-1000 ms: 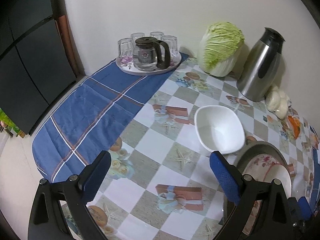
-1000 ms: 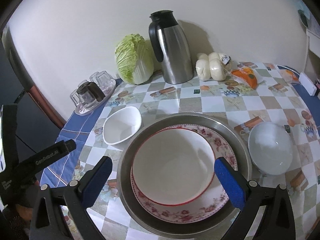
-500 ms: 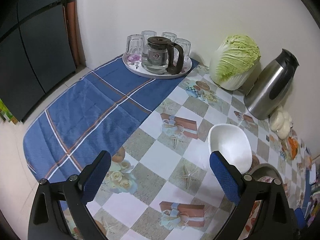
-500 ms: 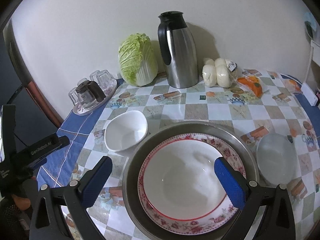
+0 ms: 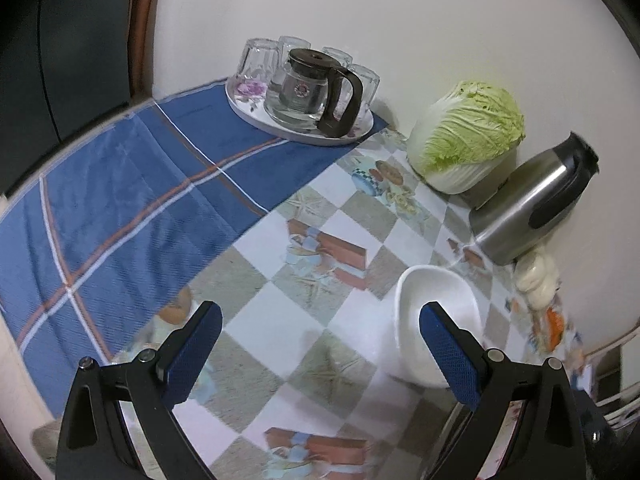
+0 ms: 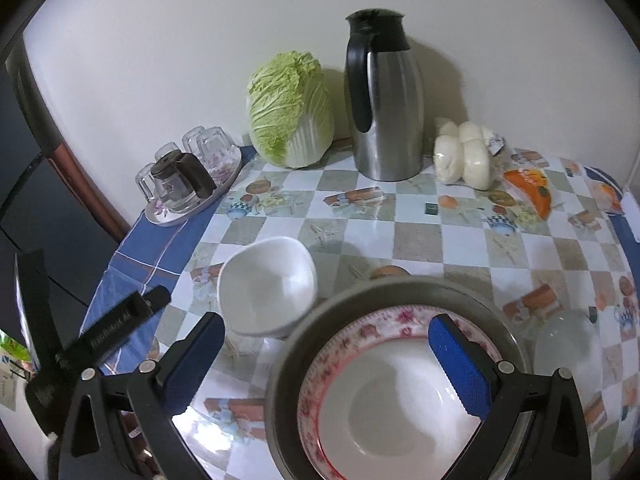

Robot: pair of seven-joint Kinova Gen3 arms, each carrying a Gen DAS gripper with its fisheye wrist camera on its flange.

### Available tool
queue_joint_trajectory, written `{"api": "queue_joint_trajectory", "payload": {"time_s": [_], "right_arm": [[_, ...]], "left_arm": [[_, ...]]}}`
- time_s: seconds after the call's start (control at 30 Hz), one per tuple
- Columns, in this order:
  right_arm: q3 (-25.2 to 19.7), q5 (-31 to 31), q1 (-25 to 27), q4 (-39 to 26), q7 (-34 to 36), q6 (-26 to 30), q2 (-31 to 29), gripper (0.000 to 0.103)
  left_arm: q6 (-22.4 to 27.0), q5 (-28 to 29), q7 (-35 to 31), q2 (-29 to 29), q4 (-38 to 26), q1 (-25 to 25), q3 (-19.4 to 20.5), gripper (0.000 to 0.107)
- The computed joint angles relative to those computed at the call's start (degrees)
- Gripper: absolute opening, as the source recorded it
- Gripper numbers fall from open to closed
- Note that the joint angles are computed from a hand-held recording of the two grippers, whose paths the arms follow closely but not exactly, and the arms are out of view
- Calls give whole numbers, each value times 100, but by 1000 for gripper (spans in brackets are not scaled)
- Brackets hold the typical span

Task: Organize plates and bowls
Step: 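Close both grippers on the white square bowl's rim, then lift the white square bowl with both grippers and carry it over the tray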

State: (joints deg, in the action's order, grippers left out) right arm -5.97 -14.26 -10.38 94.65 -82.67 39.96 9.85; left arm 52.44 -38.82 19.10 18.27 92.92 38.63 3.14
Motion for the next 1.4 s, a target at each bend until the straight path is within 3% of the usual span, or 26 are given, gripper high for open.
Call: {"api": "queue_joint_trajectory", "payload": {"time_s": [0.1, 0.27, 0.47, 0.67, 0.8, 0.97, 1.03, 1.1, 1.2, 1.3, 1.4], "right_arm": [[103, 438, -209, -485, -401, 300, 315, 103], [208, 1051, -465, -1198, -906, 786, 818, 103], [234, 1213, -576, -1958, -1349, 1437, 1415, 103], [297, 1648, -882, -2266, -1585, 1656, 1741, 101], [361, 1971, -1107, -2391, -1724, 1705, 1914, 84], [365, 2146, -1269, -2493, -1767, 1822, 2111, 62], [373, 2195, -1325, -2488, -1808, 1820, 2153, 59], [395, 2254, -1388, -2517, -1873, 1861, 2214, 42], [349, 2196, -1376, -2587, -1848, 1942, 2298, 29], [335, 2216, -1430, -2615, -1814, 1966, 2339, 18], [384, 2322, -1544, -2608, -1869, 1972, 2385, 16]], "left_arm": [[-327, 58, -90, 34, 64, -107, 7, 99], [-300, 422, -853, 276, -214, -275, 29, 99], [-582, 760, -1304, 435, -252, -331, -128, 99], [-945, 1170, -1607, 554, -169, -465, -219, 99], [-1068, 1263, -1786, 595, -167, -430, -293, 97], [-1318, 1577, -2112, 669, -146, -558, -258, 77], [-1577, 1728, -2134, 654, -33, -593, -286, 69], [-1837, 1851, -2164, 645, 66, -604, -322, 64], [-2170, 1940, -2256, 619, 188, -573, -391, 52], [-2296, 2046, -2446, 648, 168, -567, -409, 43], [-2437, 2156, -2521, 708, 167, -525, -473, 40]]}}
